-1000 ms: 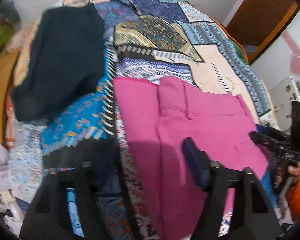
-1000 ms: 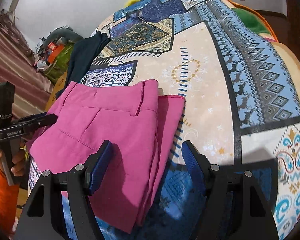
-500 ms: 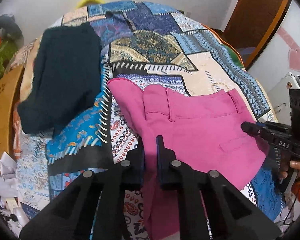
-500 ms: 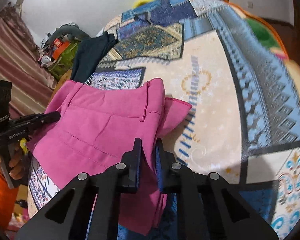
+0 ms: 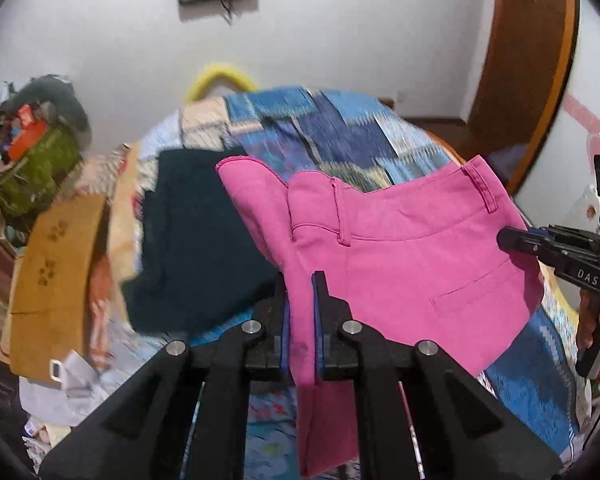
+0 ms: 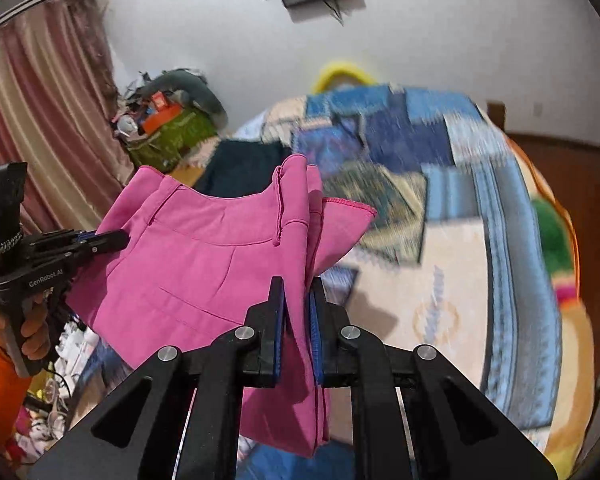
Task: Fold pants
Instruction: 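Lift the pink trousers with the left gripper and lay them onto the dark garment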
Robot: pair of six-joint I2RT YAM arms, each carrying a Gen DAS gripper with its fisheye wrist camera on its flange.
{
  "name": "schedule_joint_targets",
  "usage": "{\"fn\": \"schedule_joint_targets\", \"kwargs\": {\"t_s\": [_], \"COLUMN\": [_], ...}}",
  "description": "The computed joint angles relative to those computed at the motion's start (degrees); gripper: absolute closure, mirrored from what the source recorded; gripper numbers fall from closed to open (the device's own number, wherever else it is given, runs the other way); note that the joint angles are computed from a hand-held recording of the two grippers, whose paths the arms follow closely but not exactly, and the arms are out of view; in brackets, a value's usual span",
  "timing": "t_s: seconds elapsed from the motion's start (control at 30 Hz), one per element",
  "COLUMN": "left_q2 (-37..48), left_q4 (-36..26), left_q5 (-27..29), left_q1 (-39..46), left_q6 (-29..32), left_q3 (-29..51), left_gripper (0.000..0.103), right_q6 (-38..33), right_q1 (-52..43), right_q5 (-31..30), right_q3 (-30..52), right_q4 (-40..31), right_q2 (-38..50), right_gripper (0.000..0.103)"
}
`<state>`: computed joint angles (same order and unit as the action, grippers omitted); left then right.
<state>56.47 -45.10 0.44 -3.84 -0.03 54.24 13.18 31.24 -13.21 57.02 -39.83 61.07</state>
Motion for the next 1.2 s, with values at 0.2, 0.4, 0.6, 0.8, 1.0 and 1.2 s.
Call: {"fn": "schedule_joint_targets", "kwargs": {"t_s": [0.2, 0.4, 0.6, 0.8, 1.0, 1.2], "left_q2": [2.64, 7.86, 18.33, 30.34, 42.63, 53.62], "left_q4": [2.68, 7.73, 13.99, 20.82, 28.85, 31.32], "left_q5": [2.64, 5.59, 6.49, 6.01, 2.95, 1.37], "left_q1": [10.84, 20.87, 27.48, 30.48, 29.70, 29.55], "left_q6": [5.99, 10.01, 11.03, 10.59, 10.05, 10.00], "left_q3": [5.09, 7.67, 10.41, 11.95, 12.19, 13.99], "left_gripper": [0.093, 0.093, 0.093, 0.093, 0.093, 0.089], "right_q6": [1.22, 1.44, 1.56, 2.45, 4.10, 5.11], "right_q1": [5.94, 10.76, 13.89, 15.22, 15.17, 15.01], "right_q5": [4.65, 8.49, 11.19, 11.97, 11.69, 11.28], "right_q3": [9.26, 18.53, 27.32, 33.88, 40.14, 44.03], "right_q4": [4.58, 8.60, 11.44, 13.40, 12.05, 8.13], "right_q2": [8.82, 19.72, 31.35, 42.45, 53.47, 60.96], "right_gripper": [0.093, 0.093, 0.093, 0.093, 0.093, 0.093]}}
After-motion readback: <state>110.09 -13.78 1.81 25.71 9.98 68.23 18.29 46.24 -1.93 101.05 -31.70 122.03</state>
